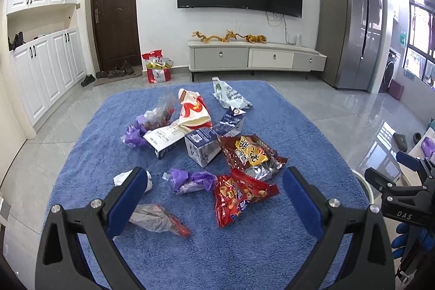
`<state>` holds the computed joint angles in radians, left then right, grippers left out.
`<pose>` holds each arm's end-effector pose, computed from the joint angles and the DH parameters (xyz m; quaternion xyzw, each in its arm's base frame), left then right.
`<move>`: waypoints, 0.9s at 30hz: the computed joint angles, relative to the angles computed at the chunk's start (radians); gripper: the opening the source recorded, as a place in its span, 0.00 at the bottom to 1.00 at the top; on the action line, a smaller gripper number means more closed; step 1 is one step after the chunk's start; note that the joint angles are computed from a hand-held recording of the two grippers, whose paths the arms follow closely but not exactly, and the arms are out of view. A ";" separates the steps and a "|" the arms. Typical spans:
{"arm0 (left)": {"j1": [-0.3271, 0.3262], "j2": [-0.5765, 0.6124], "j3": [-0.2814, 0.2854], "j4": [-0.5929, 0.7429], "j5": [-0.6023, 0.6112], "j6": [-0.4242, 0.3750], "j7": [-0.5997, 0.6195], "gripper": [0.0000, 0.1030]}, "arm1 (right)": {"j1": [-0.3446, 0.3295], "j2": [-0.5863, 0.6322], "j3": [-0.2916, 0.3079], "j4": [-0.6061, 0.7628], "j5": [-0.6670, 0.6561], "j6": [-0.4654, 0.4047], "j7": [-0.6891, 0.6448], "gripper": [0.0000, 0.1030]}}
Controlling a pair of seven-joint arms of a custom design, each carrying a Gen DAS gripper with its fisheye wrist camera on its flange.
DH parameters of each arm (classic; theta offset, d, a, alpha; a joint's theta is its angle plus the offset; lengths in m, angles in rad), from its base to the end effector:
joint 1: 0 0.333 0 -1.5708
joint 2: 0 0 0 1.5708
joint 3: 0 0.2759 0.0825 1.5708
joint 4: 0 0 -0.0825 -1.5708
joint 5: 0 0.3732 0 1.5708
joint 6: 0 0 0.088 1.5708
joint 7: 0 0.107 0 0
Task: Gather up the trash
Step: 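Move both tools toward the trash on the blue rug, then grasp the white tissue with the left tool while the right tool grasps the brown snack bag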
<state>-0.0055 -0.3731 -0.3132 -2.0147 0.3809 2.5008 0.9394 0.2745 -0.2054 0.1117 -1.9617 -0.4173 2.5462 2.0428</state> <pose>0.4647 -0.1844 0.6616 -0.6546 0.6070 -0.3077 0.3292 0.5006 0.2148 0.6174 -0.6956 0.5850 -0.3029 0.2867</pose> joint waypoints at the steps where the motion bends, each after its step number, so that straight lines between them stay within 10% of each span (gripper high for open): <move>1: -0.002 0.004 0.003 -0.001 -0.005 0.001 0.006 0.97 | 0.007 0.008 -0.006 0.005 0.026 -0.001 -0.019 1.00; 17: 0.039 -0.012 0.133 -0.083 -0.185 -0.074 0.088 0.97 | 0.061 0.193 -0.017 0.186 0.312 -0.028 -0.313 0.99; 21: 0.059 -0.028 0.179 -0.104 -0.266 -0.097 0.155 0.96 | 0.065 0.263 -0.006 0.264 0.448 -0.028 -0.414 0.80; 27: 0.084 0.032 0.183 -0.035 -0.317 -0.122 0.232 0.95 | 0.062 0.403 0.027 0.446 0.570 -0.087 -0.514 0.77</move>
